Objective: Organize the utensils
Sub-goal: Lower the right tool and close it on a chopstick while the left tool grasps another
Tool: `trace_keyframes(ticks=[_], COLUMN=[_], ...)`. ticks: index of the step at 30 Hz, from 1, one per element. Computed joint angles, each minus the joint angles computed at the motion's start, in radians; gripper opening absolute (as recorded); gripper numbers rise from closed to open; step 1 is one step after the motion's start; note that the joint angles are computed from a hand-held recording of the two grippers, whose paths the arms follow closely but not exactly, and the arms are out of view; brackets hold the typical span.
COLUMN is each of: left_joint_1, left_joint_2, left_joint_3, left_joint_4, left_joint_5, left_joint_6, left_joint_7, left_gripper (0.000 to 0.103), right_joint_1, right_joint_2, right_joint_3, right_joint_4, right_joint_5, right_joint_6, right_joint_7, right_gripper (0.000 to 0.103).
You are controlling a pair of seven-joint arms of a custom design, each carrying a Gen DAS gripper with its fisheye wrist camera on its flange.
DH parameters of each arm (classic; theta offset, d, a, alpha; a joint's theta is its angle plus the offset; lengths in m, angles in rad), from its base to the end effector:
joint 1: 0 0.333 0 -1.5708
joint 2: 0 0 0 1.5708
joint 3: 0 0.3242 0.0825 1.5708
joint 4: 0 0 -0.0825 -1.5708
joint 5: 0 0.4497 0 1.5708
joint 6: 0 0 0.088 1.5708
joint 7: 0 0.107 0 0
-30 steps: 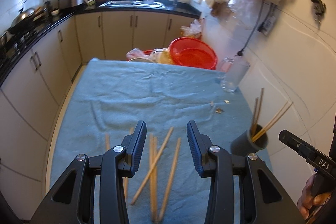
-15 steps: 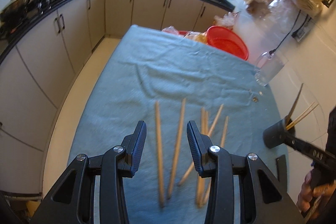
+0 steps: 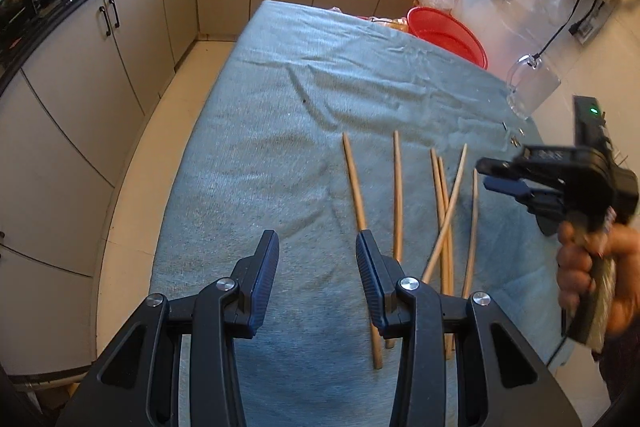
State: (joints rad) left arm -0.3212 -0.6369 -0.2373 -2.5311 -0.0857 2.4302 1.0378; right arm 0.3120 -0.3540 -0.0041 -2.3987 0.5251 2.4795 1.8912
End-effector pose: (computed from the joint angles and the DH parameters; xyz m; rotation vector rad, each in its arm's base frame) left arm 0.3866 -0.2490 0.5229 -2.0518 1.9869 -0.7156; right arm 0.5032 0.1581 0.4735 -1.4632 2.1143 0.2264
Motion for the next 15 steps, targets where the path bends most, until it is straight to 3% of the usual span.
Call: trace_keyframes(ticks=[7,10,11,15], left_joint_1=[-0.005,-0.004,-0.002,0.0], left_joint_2=[0.035,0.06,0.074,0.132], left_joint_3=[0.023,0.028,0.027,0.026], left_joint_4=[0.008,0.026,0.036,0.08], left_joint_5=[-0.02,-0.031,-0.032,-0.039], left_joint_6=[0.012,0.015,0.016,0.019], left_joint_7=[0.05,0.07,0.076,0.103], left_gripper=[0.039,0.039,0.039,0.039], right_joint_1=[-0.025,-0.028,-0.026,-0.017], right_joint_2=[0.105,0.127,0.133,0.126], right_joint_3=[0.021,0.023,0.022,0.012], right_joint_4=[0.063,0.075,0.081,0.072], right_joint_5=[-0.058,-0.062,-0.056,0.001], right_joint_6=[-0.034,-0.034,-0.037,-0.018], right_joint_7=[0.071,0.057,0.045,-0.043], right_gripper=[0.025,0.017,0.01,0.007])
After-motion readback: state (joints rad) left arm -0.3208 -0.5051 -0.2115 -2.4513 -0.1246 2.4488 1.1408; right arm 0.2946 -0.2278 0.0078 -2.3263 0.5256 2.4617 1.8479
